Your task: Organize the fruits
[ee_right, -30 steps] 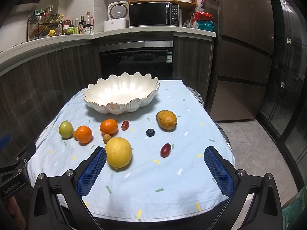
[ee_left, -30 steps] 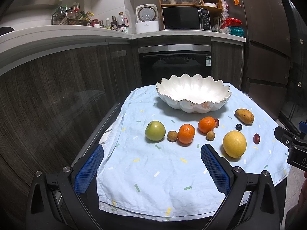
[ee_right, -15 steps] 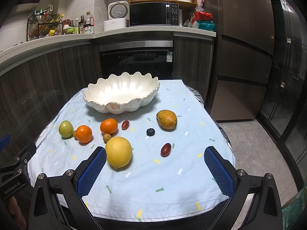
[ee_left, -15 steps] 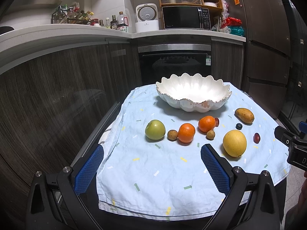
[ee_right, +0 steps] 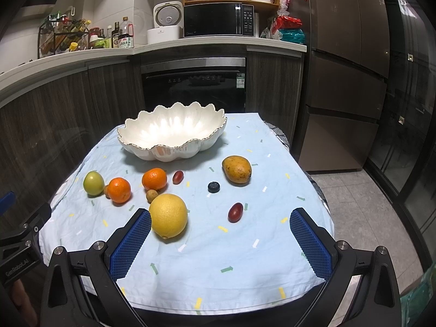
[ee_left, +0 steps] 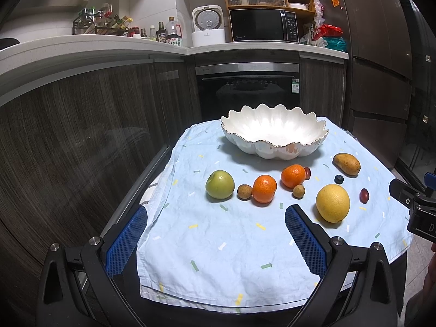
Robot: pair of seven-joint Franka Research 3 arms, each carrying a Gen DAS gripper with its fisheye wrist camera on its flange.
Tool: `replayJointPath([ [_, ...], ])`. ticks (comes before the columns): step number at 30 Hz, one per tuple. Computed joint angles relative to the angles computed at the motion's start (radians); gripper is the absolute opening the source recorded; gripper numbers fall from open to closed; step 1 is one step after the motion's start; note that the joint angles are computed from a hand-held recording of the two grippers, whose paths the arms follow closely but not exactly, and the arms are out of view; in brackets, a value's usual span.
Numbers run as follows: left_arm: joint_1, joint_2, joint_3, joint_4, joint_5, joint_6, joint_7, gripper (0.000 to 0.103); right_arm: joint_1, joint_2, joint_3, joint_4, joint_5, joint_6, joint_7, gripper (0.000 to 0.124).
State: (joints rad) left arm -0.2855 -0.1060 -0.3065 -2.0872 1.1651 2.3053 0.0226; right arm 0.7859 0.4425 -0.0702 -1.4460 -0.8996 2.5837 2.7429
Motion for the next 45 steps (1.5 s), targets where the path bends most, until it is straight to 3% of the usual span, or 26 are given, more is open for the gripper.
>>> replayJointPath([
  [31, -0.004, 0.028, 0.010, 0.026, 0.020, 0.021, 0.022, 0.103, 0.003, 0.011, -0.007, 0.010, 0.007, -0.006, 0.004, 0.103],
  [45, -0.009, 0.092, 0.033, 0.082, 0.036, 0.056, 0.067, 0.103, -0.011, 0.054, -0.015, 0.058, 0.073, -0.018, -0.030, 0.102],
])
